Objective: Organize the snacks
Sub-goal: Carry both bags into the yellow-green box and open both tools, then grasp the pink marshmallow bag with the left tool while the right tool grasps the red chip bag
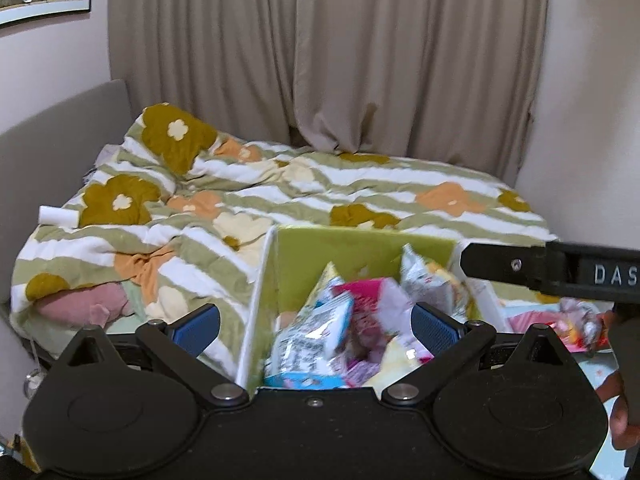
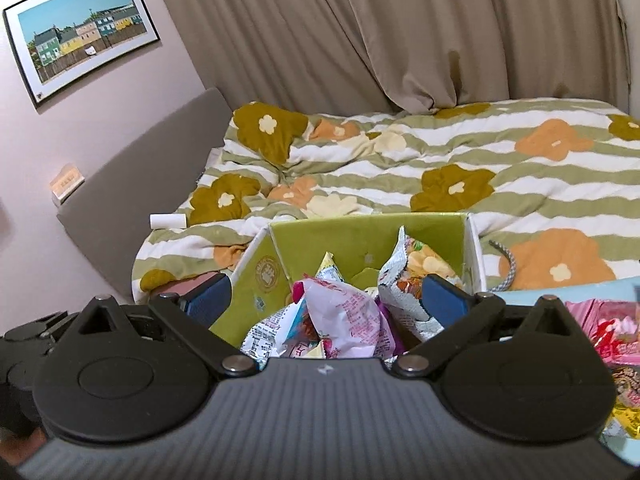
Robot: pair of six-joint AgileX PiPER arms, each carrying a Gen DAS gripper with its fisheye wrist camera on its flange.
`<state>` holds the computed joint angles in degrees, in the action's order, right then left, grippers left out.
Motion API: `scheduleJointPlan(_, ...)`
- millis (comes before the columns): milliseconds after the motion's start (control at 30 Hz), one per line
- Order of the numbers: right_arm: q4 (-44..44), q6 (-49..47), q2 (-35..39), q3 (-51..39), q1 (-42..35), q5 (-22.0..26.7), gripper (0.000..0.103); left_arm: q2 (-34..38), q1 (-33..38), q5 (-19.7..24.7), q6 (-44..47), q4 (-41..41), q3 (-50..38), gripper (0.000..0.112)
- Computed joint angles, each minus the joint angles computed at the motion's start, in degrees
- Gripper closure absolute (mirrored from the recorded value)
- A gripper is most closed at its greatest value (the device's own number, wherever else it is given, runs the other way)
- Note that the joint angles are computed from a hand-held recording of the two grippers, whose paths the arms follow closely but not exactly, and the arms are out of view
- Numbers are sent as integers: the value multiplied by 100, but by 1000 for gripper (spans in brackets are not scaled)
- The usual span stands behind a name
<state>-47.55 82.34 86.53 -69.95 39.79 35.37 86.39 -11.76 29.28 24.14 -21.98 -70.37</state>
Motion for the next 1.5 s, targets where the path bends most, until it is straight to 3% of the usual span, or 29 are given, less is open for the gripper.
scheduleJointPlan(233,-270,153,-497,57,358,980,0,-10,-258,81,671,-646,-84,9)
scheduleJointPlan(400,-633,572,-1083,440,556,1636,0,26,-682,82,429,-507,-218,9)
scheduleJointPlan(600,-829,361,-1954,987,319,2129,0,238,-1519,-199,-741,385,-552,9)
scheduleJointPlan(833,-316,-1140,-3029,1697,-1158,1975,0,1074,-2620,10,-2653,1673,-1518,9)
scheduleJointPlan(1067,3014,-4934,-3561,2524,-5080,-13,0,2406,-3501,733,-3853,2619,-3024,9)
scheduleJointPlan(1133,4050,-6080,-3482,2726,-5995,-304,0,2867,-3669,1013,-4057,2767,-3560,9)
scheduleJointPlan(1367,7199,-10090,-2578,2896,-8302,-409,0,4780,-4027,2533,-4379,2861,-6169,9)
scheduleJointPlan(1500,7896,-11058,-1911,2875,-8838,-335,0,6004,-4137,3680,-4434,2890,-8152,9)
